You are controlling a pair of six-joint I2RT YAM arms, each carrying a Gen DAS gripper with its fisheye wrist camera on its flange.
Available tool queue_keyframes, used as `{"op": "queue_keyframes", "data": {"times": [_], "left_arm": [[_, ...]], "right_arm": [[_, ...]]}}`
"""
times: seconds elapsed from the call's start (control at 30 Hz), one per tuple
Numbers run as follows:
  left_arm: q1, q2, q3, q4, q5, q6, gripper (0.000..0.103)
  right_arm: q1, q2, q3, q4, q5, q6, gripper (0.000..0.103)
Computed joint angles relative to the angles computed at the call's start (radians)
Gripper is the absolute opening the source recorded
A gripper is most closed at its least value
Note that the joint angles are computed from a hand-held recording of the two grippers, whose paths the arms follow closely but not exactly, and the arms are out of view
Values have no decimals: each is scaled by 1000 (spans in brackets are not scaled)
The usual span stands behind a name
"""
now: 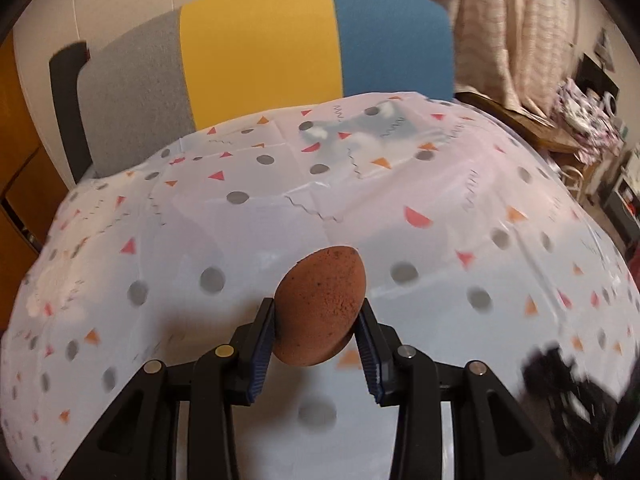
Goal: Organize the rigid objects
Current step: 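Carry the brown sponge to the tray with the left tool while the right holds the black scrunchie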
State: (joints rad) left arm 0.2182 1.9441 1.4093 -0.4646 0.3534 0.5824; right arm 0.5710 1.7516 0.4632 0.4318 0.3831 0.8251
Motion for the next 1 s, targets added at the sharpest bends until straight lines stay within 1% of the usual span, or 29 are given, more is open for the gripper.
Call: {"op": "queue_keyframes", "data": {"times": [0.03,0.1,0.13,0.3,0.4,0.6,0.73,0.8,0.87,0.9,0.93,1.0], "left_arm": [[29,-63,-53,-16,23,42,39],[77,-158,-135,-14,52,112,39],[118,-210,-170,-44,87,157,39],[281,-311,-222,-162,167,294,39],[371,-345,-246,-187,205,359,39],[513,-365,-249,-262,280,460,39],[588,-355,-225,-353,327,527,39],[631,-345,-198,-420,356,565,39],[687,-329,-162,-500,389,625,39],[717,-317,-140,-541,406,657,39],[758,-292,-102,-608,425,705,39],[824,-254,-54,-690,446,770,39]], "right_arm": [[3,-1,5,-11,6,-1,26],[7,-5,7,-24,17,2,26],[9,-4,13,-38,23,5,26],[33,8,75,-151,65,-1,26],[38,14,101,-193,73,-8,26],[53,2,118,-244,103,0,26],[83,-42,100,-271,129,20,26],[106,-71,87,-290,143,39,26],[135,-112,73,-323,155,64,26],[148,-127,70,-340,164,72,26],[167,-155,63,-366,179,84,26],[198,-205,54,-413,202,100,26]]}}
